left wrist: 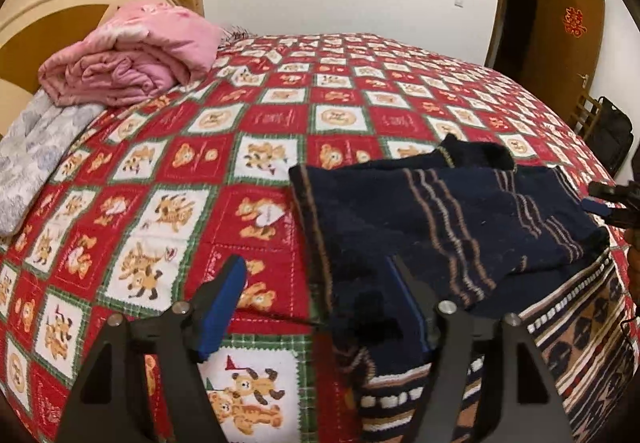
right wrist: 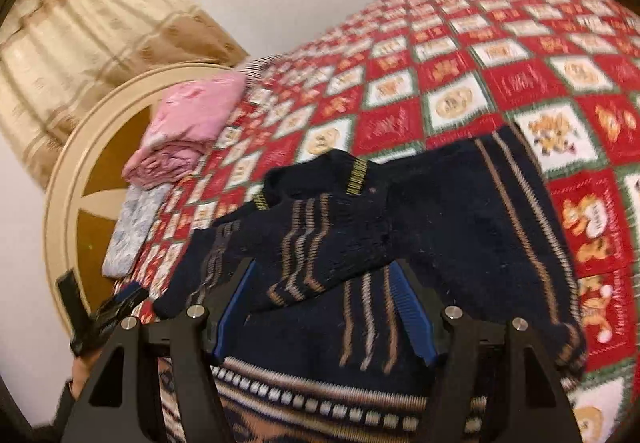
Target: Fold small clothes
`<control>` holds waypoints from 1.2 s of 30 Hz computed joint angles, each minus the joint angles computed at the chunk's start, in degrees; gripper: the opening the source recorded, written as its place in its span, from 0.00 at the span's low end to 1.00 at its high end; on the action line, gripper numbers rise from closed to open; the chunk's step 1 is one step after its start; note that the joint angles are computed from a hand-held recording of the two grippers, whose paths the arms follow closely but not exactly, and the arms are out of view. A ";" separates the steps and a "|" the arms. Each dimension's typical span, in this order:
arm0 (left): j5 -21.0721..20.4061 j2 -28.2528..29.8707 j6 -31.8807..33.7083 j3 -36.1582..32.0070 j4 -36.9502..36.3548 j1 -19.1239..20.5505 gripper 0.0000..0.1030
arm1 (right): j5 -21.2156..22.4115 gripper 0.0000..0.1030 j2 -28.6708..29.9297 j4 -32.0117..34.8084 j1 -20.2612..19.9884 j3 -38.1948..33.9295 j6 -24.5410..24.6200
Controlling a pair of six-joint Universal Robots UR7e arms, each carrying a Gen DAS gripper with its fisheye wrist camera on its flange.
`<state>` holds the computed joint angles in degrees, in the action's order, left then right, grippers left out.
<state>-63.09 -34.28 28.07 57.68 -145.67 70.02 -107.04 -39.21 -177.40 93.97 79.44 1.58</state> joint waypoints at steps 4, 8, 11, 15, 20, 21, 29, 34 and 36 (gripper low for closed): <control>1.33 1.44 -0.02 -1.65 2.19 0.74 0.71 | 0.57 0.61 2.25 3.48 -1.27 -3.87 3.98; 2.82 1.76 0.53 -0.95 4.76 0.98 0.71 | 0.45 0.53 4.90 6.91 -1.64 -8.18 4.42; 2.29 1.24 0.49 0.40 3.17 1.24 0.72 | -1.82 0.34 6.99 9.74 -1.74 -11.32 5.47; 1.71 1.11 -1.19 0.32 3.69 1.38 0.73 | -4.61 0.03 7.69 8.01 -1.90 -11.54 5.05; 1.49 0.51 -0.45 1.36 3.14 1.16 0.73 | -9.04 0.00 5.81 6.08 -0.63 -7.89 0.72; 1.50 0.50 -0.14 1.55 2.76 1.17 0.73 | -9.52 0.00 5.18 5.09 -0.58 -6.73 0.52; 1.61 0.66 -0.77 1.77 1.74 1.20 0.73 | -5.82 0.71 4.81 5.03 -1.46 -7.05 2.12; 0.43 0.91 -1.92 0.77 3.11 1.61 0.74 | -5.46 0.79 6.65 4.40 -0.85 -9.80 0.44; 0.46 1.06 -2.18 0.76 2.64 1.68 0.77 | -5.60 0.77 7.46 5.98 -0.88 -11.30 0.51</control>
<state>-62.64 -33.22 25.89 58.44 -143.03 71.70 -112.64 -31.76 -171.42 93.09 68.15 2.09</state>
